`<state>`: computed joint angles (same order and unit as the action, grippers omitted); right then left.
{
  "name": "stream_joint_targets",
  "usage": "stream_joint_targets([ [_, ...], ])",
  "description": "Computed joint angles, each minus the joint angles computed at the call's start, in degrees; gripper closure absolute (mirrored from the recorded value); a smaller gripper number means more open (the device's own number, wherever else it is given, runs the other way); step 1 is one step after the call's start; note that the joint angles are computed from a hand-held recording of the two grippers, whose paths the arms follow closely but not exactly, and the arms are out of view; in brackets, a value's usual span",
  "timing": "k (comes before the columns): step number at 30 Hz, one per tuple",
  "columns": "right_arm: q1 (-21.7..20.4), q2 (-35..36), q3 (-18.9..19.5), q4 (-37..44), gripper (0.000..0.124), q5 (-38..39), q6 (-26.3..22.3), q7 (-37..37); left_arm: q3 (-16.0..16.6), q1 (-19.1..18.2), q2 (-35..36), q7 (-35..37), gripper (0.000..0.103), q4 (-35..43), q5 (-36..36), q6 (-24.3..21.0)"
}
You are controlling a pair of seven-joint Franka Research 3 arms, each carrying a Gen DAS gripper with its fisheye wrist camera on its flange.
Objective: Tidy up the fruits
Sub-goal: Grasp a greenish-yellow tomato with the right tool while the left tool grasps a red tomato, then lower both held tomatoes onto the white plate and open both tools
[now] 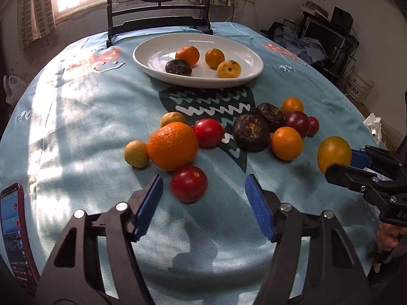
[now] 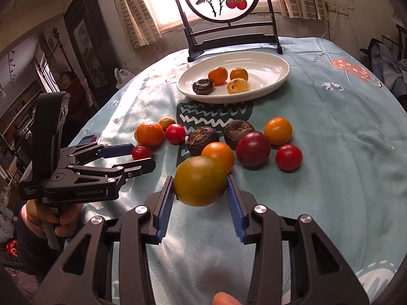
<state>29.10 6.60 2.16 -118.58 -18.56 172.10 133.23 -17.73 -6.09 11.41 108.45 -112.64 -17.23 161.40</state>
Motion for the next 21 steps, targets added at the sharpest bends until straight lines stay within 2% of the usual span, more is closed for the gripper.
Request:
stream_joint_targets([
  [7, -0.6, 0.0, 0.7, -0.8, 0.082, 3.3, 1.1, -3.6, 1.8, -1.4, 1.5, -5.9, 0.058, 2.0, 5.2, -2.6],
  [11, -0.3, 0.0, 0.5, -1.1, 0.082, 4.2, 1.4, -4.3, 1.9, -1.0, 1.4, -7.8, 0.072, 1.8, 6.7, -2.3],
  [16, -0.6, 0.3, 0.9, -1.1, 0.082, 6.7, 1.5, -6.3, 0.8, 0.1, 0.9, -6.4, 0.073, 1.2, 4.8, -2.3],
  [21, -0.7, 0.3, 0.9, -0.9, 0.082, 8.4, 1.7, -8.1, -0.5, 1.0, -0.9, -1.6, 0.073, -0.1, 0.3, -2.4],
])
